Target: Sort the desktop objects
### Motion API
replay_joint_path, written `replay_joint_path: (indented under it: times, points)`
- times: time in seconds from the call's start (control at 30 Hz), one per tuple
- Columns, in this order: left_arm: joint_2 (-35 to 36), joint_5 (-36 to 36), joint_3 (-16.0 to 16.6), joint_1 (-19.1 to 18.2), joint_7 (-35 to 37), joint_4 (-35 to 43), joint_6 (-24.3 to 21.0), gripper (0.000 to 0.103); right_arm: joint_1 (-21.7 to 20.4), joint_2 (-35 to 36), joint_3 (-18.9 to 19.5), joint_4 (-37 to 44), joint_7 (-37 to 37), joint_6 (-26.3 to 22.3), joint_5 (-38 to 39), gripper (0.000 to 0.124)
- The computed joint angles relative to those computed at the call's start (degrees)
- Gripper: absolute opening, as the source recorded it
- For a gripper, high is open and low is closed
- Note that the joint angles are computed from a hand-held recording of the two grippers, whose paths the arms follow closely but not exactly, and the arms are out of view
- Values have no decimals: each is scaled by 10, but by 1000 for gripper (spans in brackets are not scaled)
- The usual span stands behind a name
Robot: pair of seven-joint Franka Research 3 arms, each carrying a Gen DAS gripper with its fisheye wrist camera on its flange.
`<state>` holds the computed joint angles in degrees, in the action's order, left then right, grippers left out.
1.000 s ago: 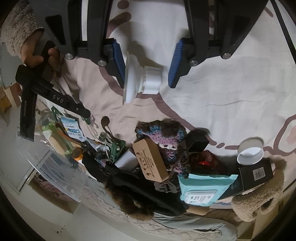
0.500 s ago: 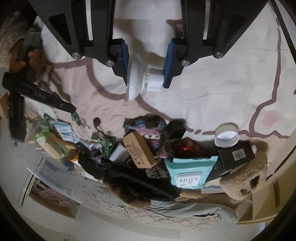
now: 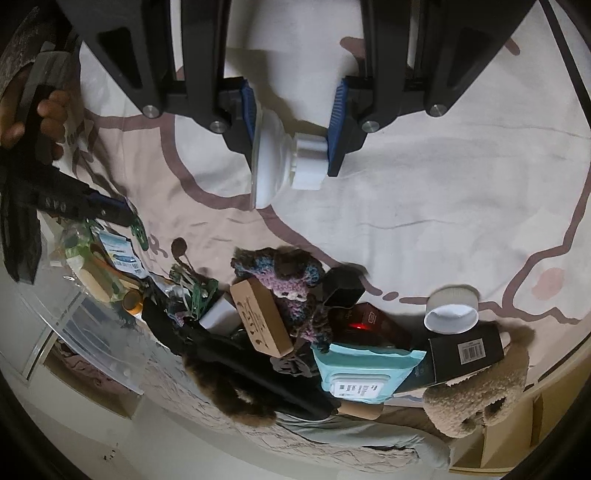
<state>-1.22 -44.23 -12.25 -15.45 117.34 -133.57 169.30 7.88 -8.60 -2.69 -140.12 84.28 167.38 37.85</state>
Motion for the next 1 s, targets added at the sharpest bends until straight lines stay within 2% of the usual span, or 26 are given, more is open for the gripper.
replay_joint_path:
  times: [0.03,0.07,0.1,0.13,0.17,0.2,0.27,0.47,0.53,0.63,0.73,0.77,0.87,1.0]
  points:
    - [0,-1,-1,0,0,-1,3,33,1,5,-3,7,1,-6,8,25]
    - [0,-2,-1,-1,1,-2,5,33,2,9,-4,11,0,-10,17,32]
    - [0,-5,-1,-1,4,-2,4,33,5,12,-7,16,-10,-10,35,46]
    - [0,-11,-1,-2,9,-2,5,33,10,14,-8,19,-22,-8,56,54]
    - [0,-22,-1,-3,18,-1,5,33,8,14,-4,20,-17,-4,54,63]
    - [1,-33,0,-3,27,0,4,33,1,14,6,19,11,5,23,65]
    - [2,-54,0,-3,43,3,1,33,-12,19,18,20,59,11,-35,65]
    - [2,-91,-2,0,72,6,-5,33,-15,49,14,44,99,25,-58,65]
    - [2,-91,-3,0,72,5,-5,33,-22,61,17,52,131,30,-108,62]
    - [1,-85,-4,0,69,3,1,33,-34,74,19,59,199,35,-210,50]
    - [2,-65,-5,-1,55,1,9,33,-37,78,15,54,239,44,-267,33]
    - [3,-57,-5,-2,49,0,12,33,-37,77,14,52,239,48,-266,27]
    - [5,-36,-6,-2,32,-1,18,33,-30,74,12,46,176,57,-189,26]
    - [4,16,-7,0,-16,-6,26,33,-33,63,15,36,184,56,-210,26]
